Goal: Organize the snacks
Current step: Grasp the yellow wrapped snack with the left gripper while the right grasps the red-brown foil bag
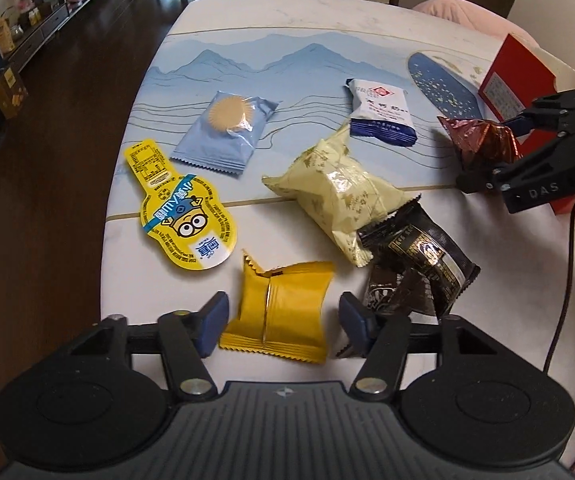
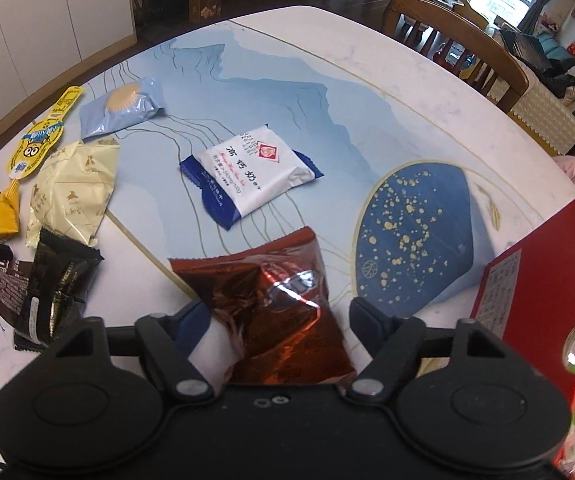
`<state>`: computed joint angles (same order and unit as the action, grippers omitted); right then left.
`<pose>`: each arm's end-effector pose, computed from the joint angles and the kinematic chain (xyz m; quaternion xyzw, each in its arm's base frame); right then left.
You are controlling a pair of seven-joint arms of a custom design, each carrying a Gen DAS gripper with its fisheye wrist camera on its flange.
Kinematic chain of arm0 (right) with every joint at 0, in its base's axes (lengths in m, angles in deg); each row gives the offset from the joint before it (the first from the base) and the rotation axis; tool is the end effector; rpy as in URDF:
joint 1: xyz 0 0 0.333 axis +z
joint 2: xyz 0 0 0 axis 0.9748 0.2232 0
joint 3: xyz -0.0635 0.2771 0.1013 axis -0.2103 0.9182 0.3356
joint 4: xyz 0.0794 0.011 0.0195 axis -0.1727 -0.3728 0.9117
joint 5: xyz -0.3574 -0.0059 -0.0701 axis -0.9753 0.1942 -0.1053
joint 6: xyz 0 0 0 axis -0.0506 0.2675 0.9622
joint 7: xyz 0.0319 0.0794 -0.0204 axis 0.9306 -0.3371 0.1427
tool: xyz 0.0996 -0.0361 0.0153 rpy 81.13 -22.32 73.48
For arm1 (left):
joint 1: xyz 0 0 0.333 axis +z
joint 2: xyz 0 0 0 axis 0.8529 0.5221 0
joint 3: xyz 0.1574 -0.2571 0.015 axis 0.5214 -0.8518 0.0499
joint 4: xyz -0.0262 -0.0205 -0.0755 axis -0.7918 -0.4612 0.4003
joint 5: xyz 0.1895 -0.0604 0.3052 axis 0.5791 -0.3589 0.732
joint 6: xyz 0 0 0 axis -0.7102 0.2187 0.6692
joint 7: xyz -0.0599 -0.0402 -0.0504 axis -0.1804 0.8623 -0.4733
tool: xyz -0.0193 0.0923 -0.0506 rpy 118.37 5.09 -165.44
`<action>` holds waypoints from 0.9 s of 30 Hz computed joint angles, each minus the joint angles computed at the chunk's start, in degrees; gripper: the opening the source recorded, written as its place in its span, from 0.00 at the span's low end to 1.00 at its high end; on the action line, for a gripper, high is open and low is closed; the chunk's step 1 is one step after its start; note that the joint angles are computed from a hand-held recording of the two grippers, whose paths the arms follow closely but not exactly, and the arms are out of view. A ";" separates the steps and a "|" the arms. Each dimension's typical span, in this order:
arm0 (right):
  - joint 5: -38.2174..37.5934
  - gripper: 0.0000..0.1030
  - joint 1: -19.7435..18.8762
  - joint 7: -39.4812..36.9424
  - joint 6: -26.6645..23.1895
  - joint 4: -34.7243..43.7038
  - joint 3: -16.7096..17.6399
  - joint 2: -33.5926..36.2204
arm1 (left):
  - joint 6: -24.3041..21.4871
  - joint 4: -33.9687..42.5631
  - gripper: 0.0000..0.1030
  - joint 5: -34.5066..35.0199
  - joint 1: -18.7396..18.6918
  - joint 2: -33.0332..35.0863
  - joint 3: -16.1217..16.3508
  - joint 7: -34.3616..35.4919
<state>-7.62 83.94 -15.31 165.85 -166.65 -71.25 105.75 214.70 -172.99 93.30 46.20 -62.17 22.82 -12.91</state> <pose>0.6729 0.1033 0.2884 -0.9148 0.3046 -0.1482 0.2199 0.5347 -0.1850 0.2428 -0.7219 0.6468 -0.1951 0.1499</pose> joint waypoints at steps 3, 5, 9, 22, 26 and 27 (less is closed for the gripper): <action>0.90 0.63 0.38 0.96 2.21 -1.56 -0.03 -0.57 | -1.41 0.46 0.44 1.28 -1.14 -0.10 0.74 -0.98; 1.75 0.58 0.23 2.00 2.60 -2.14 0.17 -0.93 | -1.45 0.39 0.44 1.09 -0.80 -0.16 0.34 -1.55; 3.78 0.52 0.08 4.28 4.63 -4.15 0.48 -2.03 | -1.55 0.50 0.41 2.69 -1.71 -0.30 1.21 -4.39; 15.11 0.51 -4.03 1.07 5.39 -12.48 4.01 -10.40 | -0.23 -2.28 0.39 0.64 -0.52 -2.77 0.43 -8.58; 19.56 0.51 -4.63 -1.81 4.38 -15.10 4.09 -13.78 | 0.64 -3.95 0.39 1.62 -0.62 -4.65 0.53 -11.03; 20.37 0.51 -4.52 -2.27 4.08 -15.76 3.82 -14.68 | 0.61 -4.31 0.39 1.98 -0.80 -5.25 0.59 -11.81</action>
